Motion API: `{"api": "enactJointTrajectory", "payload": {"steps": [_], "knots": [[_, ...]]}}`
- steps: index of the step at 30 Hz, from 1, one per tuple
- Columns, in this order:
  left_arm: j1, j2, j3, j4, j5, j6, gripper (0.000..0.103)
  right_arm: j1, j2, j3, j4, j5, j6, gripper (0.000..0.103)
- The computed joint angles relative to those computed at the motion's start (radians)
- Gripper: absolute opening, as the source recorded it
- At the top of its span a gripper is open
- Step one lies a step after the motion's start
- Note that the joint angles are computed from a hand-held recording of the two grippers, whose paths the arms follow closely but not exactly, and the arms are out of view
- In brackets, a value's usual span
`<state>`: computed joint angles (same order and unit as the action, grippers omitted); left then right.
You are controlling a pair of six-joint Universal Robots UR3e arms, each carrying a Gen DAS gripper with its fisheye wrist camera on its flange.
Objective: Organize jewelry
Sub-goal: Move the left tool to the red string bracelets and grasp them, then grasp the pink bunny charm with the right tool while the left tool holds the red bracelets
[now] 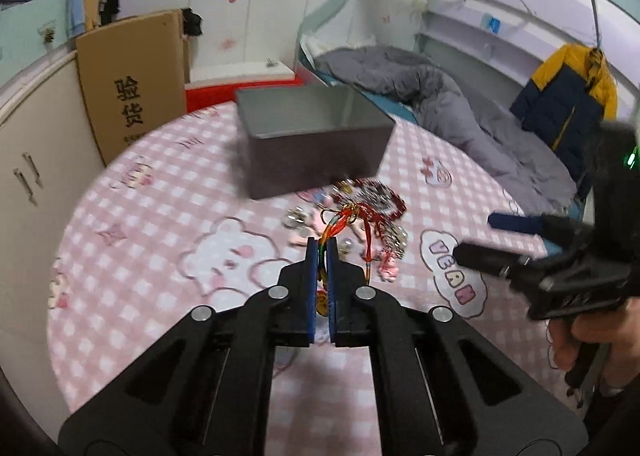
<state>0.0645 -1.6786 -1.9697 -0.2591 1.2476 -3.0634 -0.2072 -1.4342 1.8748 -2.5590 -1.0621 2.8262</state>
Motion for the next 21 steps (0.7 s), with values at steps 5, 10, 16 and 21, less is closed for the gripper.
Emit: {"api": "enactJointTrajectory", "payload": {"steps": [5, 10, 16, 21], "knots": [[0.064, 0.090, -0.077, 0.016, -0.022, -0.001, 0.004, 0.061, 0.036, -0.014, 0.013, 0.009, -0.020, 0.084], [0.109, 0.133, -0.119, 0.024, -0.033, -0.001, 0.004, 0.141, 0.124, -0.066, -0.023, -0.040, 0.018, 0.053], [0.124, 0.138, -0.134, 0.031, -0.041, 0.002, 0.004, 0.264, 0.192, -0.096, -0.171, -0.223, -0.008, 0.022], [0.124, 0.130, -0.143, 0.032, -0.035, 0.018, 0.004, 0.200, 0.154, -0.053, -0.138, -0.132, -0.023, 0.015]]}}
